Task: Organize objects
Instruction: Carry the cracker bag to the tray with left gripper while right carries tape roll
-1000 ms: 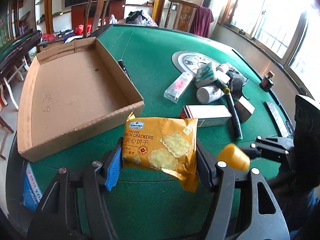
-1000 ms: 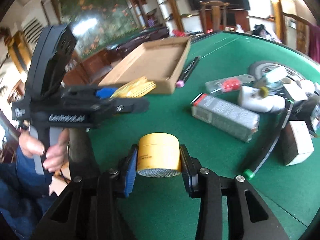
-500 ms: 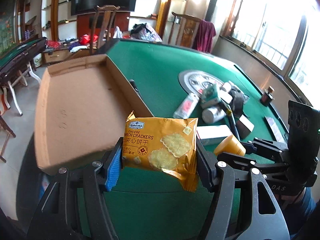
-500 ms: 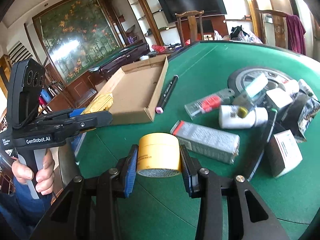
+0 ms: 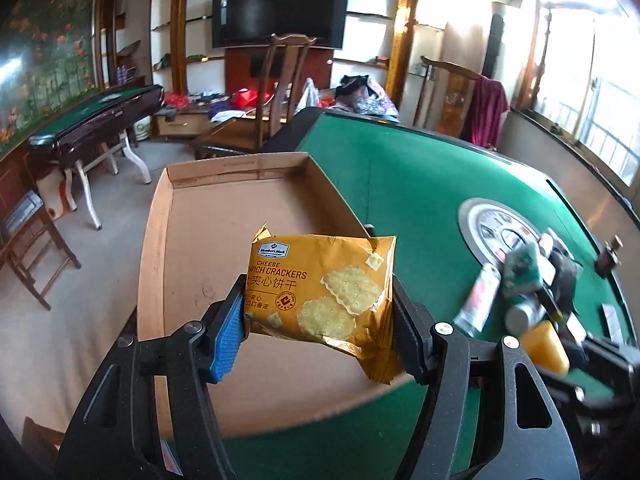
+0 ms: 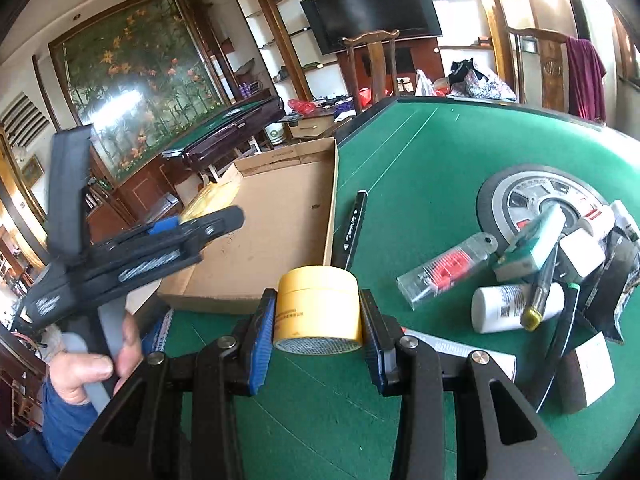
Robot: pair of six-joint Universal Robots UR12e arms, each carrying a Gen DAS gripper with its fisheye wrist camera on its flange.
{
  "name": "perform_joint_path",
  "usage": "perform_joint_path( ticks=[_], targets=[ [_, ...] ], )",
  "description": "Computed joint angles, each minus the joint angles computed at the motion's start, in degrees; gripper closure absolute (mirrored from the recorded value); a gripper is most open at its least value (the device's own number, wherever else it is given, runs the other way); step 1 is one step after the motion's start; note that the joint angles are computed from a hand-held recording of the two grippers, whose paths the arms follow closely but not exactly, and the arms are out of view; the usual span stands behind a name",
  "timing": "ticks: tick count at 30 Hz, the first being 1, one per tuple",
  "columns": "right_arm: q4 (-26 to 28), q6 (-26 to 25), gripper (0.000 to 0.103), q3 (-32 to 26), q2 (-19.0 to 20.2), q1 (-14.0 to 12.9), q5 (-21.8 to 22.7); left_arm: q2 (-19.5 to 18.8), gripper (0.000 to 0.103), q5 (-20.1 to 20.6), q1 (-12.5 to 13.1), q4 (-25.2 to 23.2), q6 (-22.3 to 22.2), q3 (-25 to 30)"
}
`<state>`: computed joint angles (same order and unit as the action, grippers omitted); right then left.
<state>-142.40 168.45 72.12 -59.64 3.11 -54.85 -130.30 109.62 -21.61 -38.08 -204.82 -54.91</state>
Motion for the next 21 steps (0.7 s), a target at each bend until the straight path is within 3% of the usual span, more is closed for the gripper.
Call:
perform_joint_path(
  ticks=[6,10,15,19,21],
  targets=[
    [0.91,0.19,0.064,-1.64,0.72,0.4,-1.46,-1.33,0.038,4.41,0.71,0.81,-0.82,1.8],
    [1.82,0.19,0.064,-2.58,1.06,0.58,-2.22,-2.41,0.038,0.86,2.24,-6.03,-3.37,3.72],
    [2.75,-0.9,0.064,-3.3,1.25,0.94,-2.84,-2.66,0.038,3.09,2.14,-11.93,-5.38,4.02],
    [4.42,-2.11,0.064,-4.77,1.78,1.53,-3.28,-1.63,0.037,5.2,1.35,-13.46,-4.72,2.35],
    [5.29,-2.67,0.064,-5.61,2.09,1.87,-3.41,-0.22,0.037,3.66,1.1,-13.15,-4.93,-0.17]
  ],
)
